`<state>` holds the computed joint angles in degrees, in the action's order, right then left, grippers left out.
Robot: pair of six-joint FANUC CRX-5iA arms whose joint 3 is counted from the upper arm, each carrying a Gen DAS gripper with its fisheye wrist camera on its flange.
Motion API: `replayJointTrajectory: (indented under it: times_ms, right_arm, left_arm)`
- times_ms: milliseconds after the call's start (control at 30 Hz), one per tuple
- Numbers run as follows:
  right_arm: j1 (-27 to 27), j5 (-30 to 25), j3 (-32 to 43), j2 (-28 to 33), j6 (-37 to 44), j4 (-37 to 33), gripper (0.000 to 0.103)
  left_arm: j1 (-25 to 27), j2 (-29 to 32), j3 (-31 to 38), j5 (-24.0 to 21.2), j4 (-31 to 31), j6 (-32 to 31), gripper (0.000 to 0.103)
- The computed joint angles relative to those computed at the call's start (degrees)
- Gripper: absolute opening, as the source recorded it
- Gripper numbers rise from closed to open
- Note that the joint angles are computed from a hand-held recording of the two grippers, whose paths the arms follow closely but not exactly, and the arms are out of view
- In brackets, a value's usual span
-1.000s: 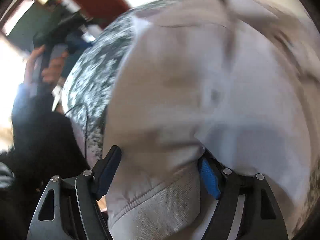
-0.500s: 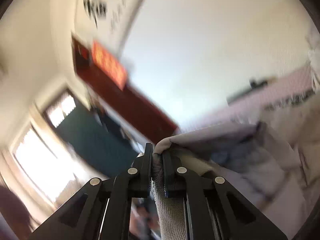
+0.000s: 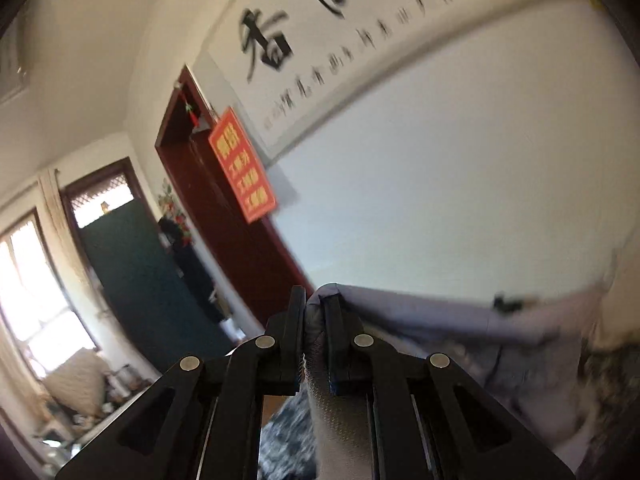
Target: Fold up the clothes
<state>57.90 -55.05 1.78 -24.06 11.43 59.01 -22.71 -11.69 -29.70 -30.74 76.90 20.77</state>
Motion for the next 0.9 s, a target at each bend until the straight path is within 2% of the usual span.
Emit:
replayJointTrajectory:
  times_ms: [67,133,200,267,333,433,500,533,633,767,833,900]
  right_arm:
    - [-0.40,-0.23,2.58,1.93,-3.19,3.85,0.008]
    - [-1.10,-0.08,4.91,3.08,-4.41,4.80,0.008]
    - [-0.84,-0.44,7.08,4.54,-5.08,5.53,0.008]
    - [0.10,-1.57,10.21,6.87,-3.40,5.77,0.008]
    - [1.67,-3.34,12.96,8.81,-0.72,5.84,0.008]
    - [2.33,-5.81,21.37,14.77,5.09,3.49,0.008]
    - [2.89,-6.14,23.23,16.46,7.60,2.68,0.008]
    - [2.97,-5.88,23.06,16.65,7.80,2.69,0.008]
    - [3.82,-6.39,23.41,17.64,8.95,2.90,0.008]
    - [4.20,-6.75,22.37,17.65,9.60,3.03,0.008]
    - [4.18,-6.78,21.76,17.34,9.29,3.31,0.008]
    - [3.97,-6.11,20.41,16.18,8.44,3.11,0.008]
  left_arm:
    - [0.71,-1.65,0.99,-1.51,0.53,0.35,0.103]
    - [1.20,-3.92,2.19,-2.02,0.47,-0.56,0.103]
    - [2.62,-5.73,4.90,-4.38,-1.95,0.17,0.103]
    - [3.42,-6.70,7.47,-6.58,-2.80,0.10,0.103]
    - [4.01,-6.87,9.53,-9.42,-0.64,-0.80,0.103]
    - [7.59,-4.65,14.40,-17.91,2.47,4.55,0.103]
    - [10.61,-2.24,17.98,-24.69,6.19,8.60,0.103]
    - [11.41,-1.78,19.40,-25.52,6.20,10.40,0.103]
    - [13.52,-0.39,25.86,-28.70,2.62,14.93,0.103]
    - [14.19,1.23,33.36,-37.84,-2.47,11.65,0.103]
    - [13.94,-0.62,34.93,-37.28,-7.82,11.15,0.103]
    - [12.16,-1.79,37.62,-32.80,-18.33,15.52,0.101]
